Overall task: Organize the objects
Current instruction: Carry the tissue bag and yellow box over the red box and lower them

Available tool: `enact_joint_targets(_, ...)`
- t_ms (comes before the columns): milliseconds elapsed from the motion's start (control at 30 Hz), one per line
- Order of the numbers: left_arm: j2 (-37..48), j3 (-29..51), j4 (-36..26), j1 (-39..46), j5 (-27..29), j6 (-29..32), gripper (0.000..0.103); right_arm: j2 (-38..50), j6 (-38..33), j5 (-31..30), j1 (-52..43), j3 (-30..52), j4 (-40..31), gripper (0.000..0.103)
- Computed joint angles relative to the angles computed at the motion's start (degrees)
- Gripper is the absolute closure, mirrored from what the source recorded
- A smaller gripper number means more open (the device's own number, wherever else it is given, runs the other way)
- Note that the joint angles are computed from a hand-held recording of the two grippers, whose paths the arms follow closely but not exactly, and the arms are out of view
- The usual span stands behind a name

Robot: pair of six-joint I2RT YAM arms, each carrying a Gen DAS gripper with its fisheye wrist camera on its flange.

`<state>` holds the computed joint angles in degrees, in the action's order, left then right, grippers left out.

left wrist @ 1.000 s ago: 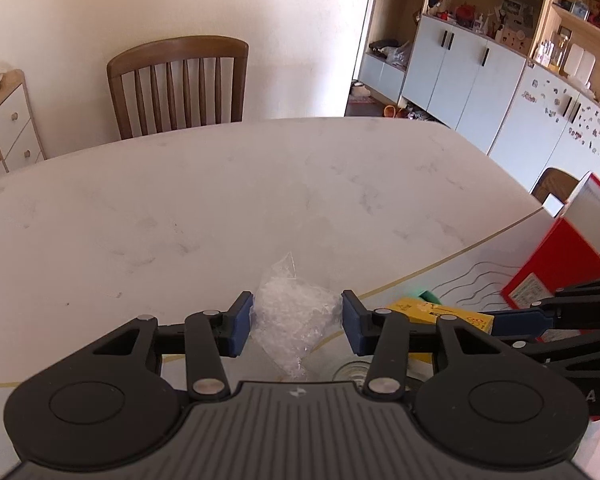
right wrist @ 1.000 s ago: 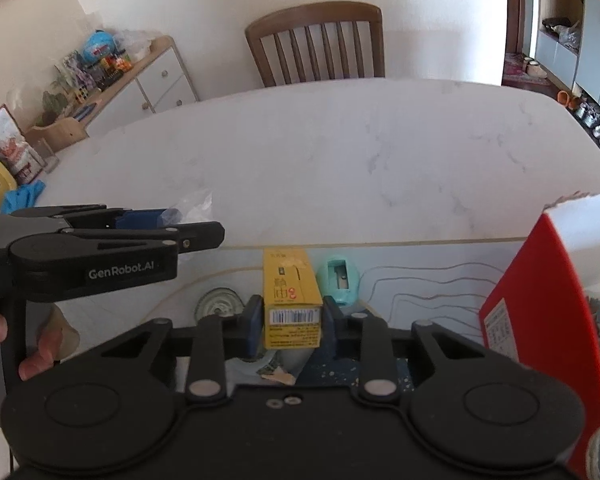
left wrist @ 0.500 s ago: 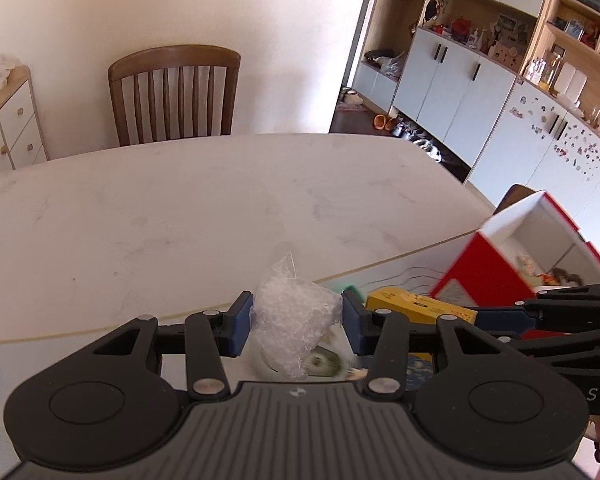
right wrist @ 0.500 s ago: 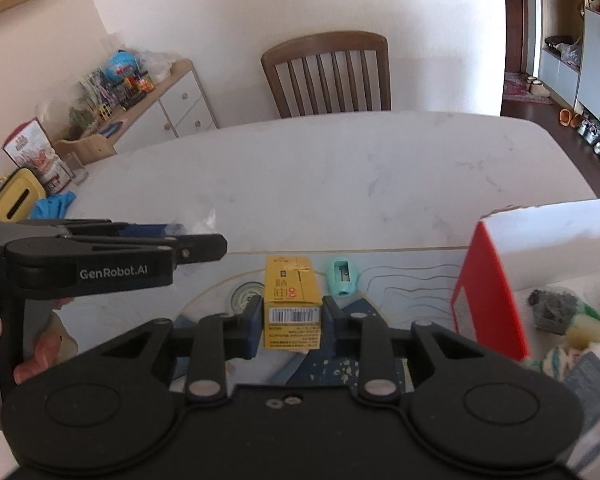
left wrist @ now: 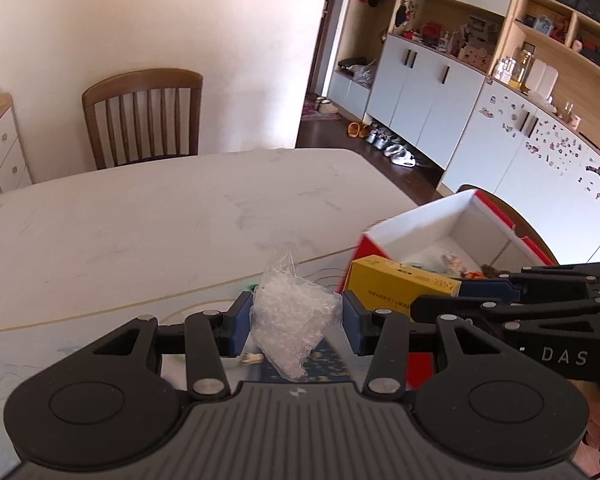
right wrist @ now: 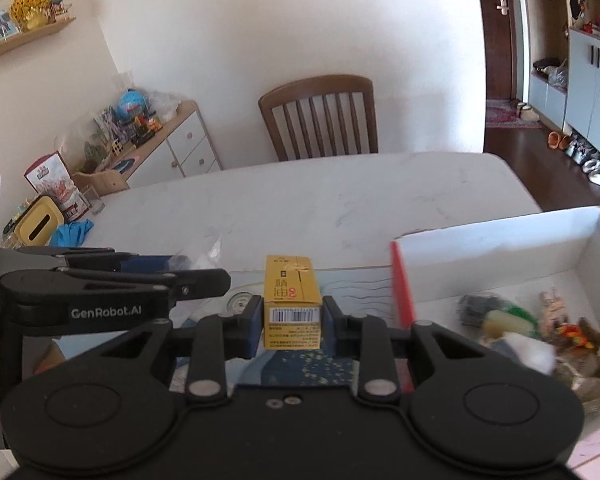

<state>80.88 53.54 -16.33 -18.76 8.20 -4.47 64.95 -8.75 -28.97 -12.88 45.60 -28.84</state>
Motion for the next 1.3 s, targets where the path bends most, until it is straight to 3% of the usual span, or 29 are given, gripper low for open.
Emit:
enact_joint_targets(367, 2.85, 3.91, -0.79, -14.92, -9.64, -7.43, 0.057, 1.91, -16.16, -11.53, -19.7, 3.68, -9.38, 0.074)
enact_joint_targets(700, 10.38, 10.26, -1.33, -24.48, -15.68, -11.42, 0.057, 10.38, -29.86, -16.4, -34.3, 9.08, -14.39, 0.074)
enact_joint_targets(967, 19.11, 17.99, -2.5, -28.8, -18.76, -12.49, 0.057, 17.9, -34.6, -16.14, -41.01, 12.73, -12.68, 0.074)
enact_joint_targets(1300, 32.58, 32.98, -7.29, -27.71, -17.56, -11.24, 0.057, 23.37, -34.6, -13.28, -40.33, 13.24, -7.49, 0.074)
